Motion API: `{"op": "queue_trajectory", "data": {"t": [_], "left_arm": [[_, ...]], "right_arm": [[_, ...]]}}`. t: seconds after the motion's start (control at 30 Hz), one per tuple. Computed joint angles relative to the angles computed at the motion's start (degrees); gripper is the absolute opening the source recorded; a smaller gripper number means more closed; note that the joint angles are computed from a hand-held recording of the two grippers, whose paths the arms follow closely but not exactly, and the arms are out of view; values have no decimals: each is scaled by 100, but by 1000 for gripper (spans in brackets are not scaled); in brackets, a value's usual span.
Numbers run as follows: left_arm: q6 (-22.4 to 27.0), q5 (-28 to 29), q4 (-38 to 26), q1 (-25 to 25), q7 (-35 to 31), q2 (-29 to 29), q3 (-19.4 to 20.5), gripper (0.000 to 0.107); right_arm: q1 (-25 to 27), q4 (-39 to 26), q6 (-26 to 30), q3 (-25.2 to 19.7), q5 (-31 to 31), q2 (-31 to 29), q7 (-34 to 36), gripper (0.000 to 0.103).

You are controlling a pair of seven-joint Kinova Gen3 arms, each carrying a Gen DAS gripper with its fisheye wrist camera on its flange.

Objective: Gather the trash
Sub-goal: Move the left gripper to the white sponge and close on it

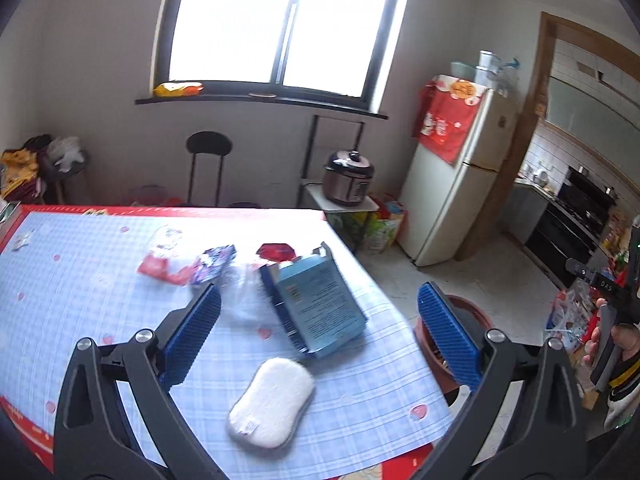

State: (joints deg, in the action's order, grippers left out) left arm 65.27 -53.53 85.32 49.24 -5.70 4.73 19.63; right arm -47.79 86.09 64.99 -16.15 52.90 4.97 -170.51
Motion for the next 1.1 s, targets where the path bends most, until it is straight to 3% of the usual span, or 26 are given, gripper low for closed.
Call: {"op": "queue_trajectory", "data": {"t": [0.07,0.17,0.3,0.37,0.43,0.53,0.6,0.7,0.83,1.1], "left_arm": [[-96,306,494,-289,122,-369,81,97],[-750,993,1187,-985,-220,-732,204,97],[-1682,1925,1866,-855,-1043,-670,-570,97],[-2148,2391,2212,-1023,-1326,-555,-730,97],[-2614,2857,2452,-1468,-1781,-466,-608,96],[-3261,3379,2683,-1695,-2480,-180,-647,96],[-3459,3554,2686,-2107,-2946,30,-296,96],[-3525,3910,2556,-2333,-3644,301,-214,97],[-3268,4386,2205,-1646,-4516,533,-970,97],[-2034,3094,1297,-77,-4339,1274,-1644,97]], "right_arm": [[-59,-418,-107,-7,-165,372,316,97],[-354,-937,-158,103,-310,847,393,97],[-637,-1586,-154,239,-721,1388,576,97],[-825,-1955,78,311,-905,1676,748,97],[-986,-2228,265,399,-1086,1909,859,97],[-1147,-2604,535,552,-1436,2207,901,97],[-1240,-2629,566,684,-1602,2276,796,97],[-1387,-2774,697,881,-1819,2397,776,97],[-1536,-2791,745,1133,-2026,2432,766,97],[-1600,-2408,561,1252,-2031,2223,458,97]]}}
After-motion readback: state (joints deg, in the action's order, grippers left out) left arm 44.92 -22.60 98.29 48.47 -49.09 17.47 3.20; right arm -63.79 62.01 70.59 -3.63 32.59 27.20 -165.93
